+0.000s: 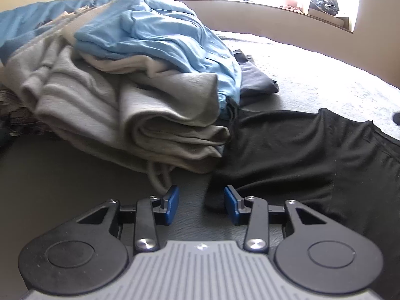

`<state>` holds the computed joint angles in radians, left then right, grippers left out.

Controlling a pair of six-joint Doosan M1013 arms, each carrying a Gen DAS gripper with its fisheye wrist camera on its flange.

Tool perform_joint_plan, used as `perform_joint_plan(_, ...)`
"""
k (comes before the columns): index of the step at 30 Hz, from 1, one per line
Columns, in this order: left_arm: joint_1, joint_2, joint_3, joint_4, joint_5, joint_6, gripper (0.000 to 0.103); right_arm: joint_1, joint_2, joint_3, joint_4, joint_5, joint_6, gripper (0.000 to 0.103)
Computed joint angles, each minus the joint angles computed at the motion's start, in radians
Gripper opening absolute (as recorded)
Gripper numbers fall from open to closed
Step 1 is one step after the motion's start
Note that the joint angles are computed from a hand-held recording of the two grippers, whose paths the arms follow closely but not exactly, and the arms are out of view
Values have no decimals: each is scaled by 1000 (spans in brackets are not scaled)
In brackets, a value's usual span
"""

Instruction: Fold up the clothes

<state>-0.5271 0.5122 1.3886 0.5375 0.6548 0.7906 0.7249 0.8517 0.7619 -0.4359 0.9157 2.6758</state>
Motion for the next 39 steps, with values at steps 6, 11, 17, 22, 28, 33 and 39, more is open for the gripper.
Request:
perform_joint_plan(6, -3, -23, 20, 0, 16, 35, 41, 78, 67, -116, 194, 11, -256, 6)
perform_joint_plan(11, 0, -41, 39, -24, 16, 41, 43, 110, 179, -297, 213, 112, -332, 6)
perform_joint_plan(17, 6, -66, 58, -54, 21, 53, 53, 143, 113, -178, 170, -8, -229, 8)
perform_joint_plan(22, -1, -91, 83, -96, -6, 119, 61, 168, 22, -21, 85, -43, 87, 12)
perform_joint_plan(28, -14, -115, 88, -246, -7, 282, 64, 195, -62, 120, -2, -16, 404, 18)
perform_joint_plan(33, -35, -128, 94, -276, -14, 345, 68, 209, -114, 203, -46, 7, 525, 18)
perform_joint_plan(39, -81, -100, 71, -237, -9, 396, 67, 194, -138, 279, -128, -26, 490, 19)
